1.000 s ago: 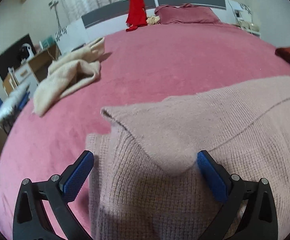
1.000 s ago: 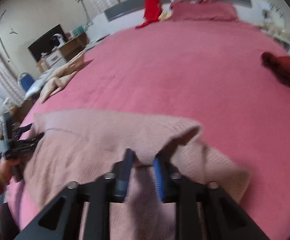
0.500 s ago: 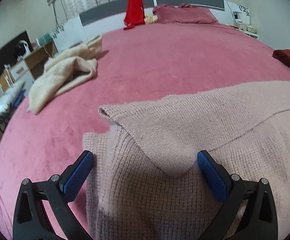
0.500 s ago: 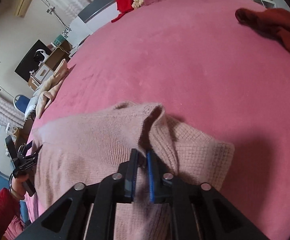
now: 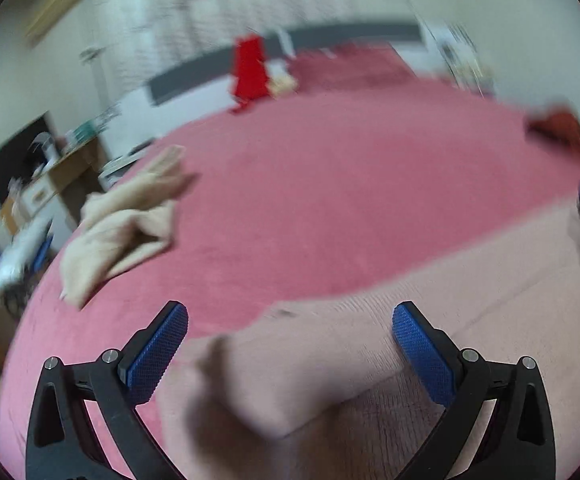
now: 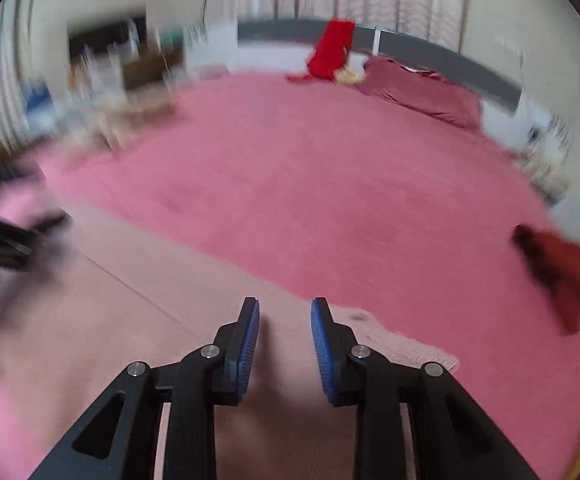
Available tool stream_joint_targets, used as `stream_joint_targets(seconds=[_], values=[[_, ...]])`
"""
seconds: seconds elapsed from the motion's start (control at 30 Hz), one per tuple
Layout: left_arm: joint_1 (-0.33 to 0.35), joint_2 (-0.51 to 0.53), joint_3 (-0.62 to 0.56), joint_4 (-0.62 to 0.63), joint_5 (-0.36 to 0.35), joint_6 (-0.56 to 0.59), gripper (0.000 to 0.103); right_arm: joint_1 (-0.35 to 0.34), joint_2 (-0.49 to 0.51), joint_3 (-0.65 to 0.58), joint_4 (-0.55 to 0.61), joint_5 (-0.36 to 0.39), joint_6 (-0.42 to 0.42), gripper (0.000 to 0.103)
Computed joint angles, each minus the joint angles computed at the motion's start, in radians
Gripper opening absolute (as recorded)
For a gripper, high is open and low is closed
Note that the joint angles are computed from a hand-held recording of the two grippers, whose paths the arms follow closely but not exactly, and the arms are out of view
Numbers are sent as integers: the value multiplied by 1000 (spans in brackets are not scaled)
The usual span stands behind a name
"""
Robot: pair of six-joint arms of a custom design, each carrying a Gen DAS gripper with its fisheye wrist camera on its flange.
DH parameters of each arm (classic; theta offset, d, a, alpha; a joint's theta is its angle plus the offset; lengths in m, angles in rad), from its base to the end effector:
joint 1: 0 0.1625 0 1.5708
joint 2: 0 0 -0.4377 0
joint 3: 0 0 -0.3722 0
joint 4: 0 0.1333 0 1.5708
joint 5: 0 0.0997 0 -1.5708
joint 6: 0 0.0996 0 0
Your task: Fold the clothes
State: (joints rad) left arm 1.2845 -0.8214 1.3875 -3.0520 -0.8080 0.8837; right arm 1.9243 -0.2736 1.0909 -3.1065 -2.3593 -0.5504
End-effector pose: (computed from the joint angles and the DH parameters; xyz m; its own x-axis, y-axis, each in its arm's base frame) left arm -0.0123 -0.7575 0.3184 -0.4049 0.2484 -0.8800 0.7649 0.6193 -0.1771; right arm 0.3348 -0.7264 0.0221 -0.5651 -0.2041 0.7994 -0.6526 0.7034 -0.2817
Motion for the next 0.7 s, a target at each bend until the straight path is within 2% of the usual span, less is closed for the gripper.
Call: stream_joint_targets(seconds=[0.03,0.07,0.1,0.13,0.2,0.27,0.33,0.4,0.47,0.53,0.63,0.7], values=[[10,18,-19,29,18,7,103,-4,42,-45,-14,-76,-43,26],[31,17,-24,53,-6,-28,103,-15,64,-61,-24,-110,-57,26],[54,2,-34,112,-62,-104,103,-28,59,-38,-65,-102,-29,27],[73,-11,-54,190,-106,-199,103,-48,35,8,-92,-52,15,27],[95,-30,-104,358,-173,-323,103,-68,-15,65,-64,26,127,28],[102,-39,-154,489,-210,-377,103,-73,-45,68,29,66,208,29],[105,-68,-175,547,-222,-399,103,-68,-78,66,120,96,260,28],[106,-99,-192,585,-227,-413,103,-58,-140,145,44,165,292,29],[117,-146,-173,545,-199,-442,103,-56,-212,261,-87,266,335,30],[132,-192,-138,480,-134,-515,103,-50,-274,363,-150,316,397,32],[152,-278,-22,357,-102,-607,103,-36,-301,421,-85,266,498,33],[148,-329,97,262,-147,-552,103,-28,-285,462,-89,250,503,33]])
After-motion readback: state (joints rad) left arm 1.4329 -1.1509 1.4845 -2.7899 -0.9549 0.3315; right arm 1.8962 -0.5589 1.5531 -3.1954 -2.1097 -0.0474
